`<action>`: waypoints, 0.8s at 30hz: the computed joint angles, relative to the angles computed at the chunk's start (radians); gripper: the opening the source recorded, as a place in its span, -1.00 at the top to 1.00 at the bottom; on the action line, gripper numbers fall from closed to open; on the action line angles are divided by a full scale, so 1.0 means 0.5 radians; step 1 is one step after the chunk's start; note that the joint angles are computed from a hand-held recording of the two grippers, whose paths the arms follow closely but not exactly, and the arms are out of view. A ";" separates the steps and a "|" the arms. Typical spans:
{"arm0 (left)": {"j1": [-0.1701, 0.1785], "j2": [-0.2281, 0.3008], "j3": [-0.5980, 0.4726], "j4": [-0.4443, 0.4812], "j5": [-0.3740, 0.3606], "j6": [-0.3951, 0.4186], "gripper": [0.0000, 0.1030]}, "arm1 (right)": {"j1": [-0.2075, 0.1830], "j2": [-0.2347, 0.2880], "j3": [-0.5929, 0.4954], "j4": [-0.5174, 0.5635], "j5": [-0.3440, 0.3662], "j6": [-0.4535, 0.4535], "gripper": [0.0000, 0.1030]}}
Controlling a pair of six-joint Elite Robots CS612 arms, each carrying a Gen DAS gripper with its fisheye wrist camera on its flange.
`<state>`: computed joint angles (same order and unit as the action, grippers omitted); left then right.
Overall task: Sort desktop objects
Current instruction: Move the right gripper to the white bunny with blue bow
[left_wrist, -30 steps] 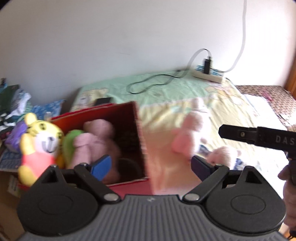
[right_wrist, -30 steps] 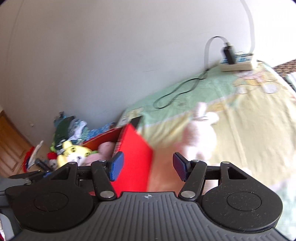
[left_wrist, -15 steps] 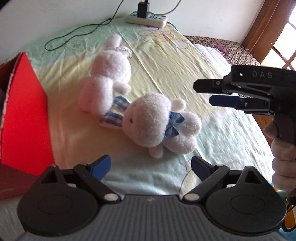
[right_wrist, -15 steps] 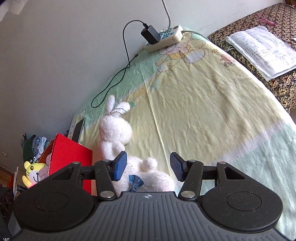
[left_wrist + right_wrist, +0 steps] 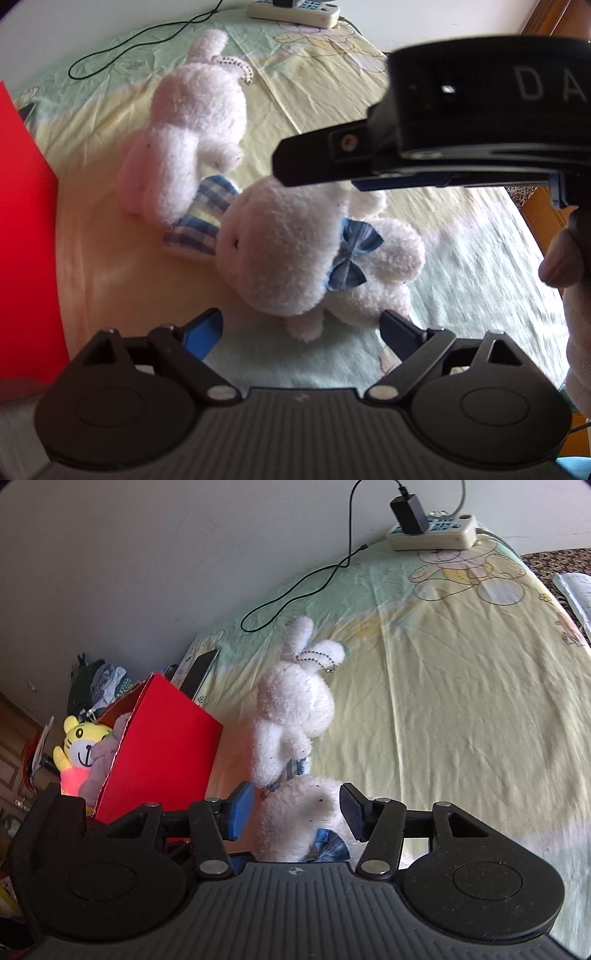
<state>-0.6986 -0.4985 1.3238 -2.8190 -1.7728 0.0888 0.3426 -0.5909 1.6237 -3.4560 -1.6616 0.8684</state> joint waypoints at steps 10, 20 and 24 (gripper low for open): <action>-0.003 0.046 -0.061 -0.105 -0.057 0.070 -0.71 | -0.114 0.013 -0.024 0.192 0.311 0.181 -0.04; -0.005 0.033 -0.065 -0.163 -0.116 0.182 -0.46 | -0.212 0.016 0.165 -0.162 0.644 0.765 -0.02; 0.029 0.019 -0.081 -0.106 -0.279 0.195 -0.45 | -0.219 0.001 0.242 -0.283 0.715 0.969 -0.02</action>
<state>-0.6840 -0.4889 1.2834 -2.8722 -1.9125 0.1864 0.2330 -0.5905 1.7445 -3.5976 -1.3039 1.3528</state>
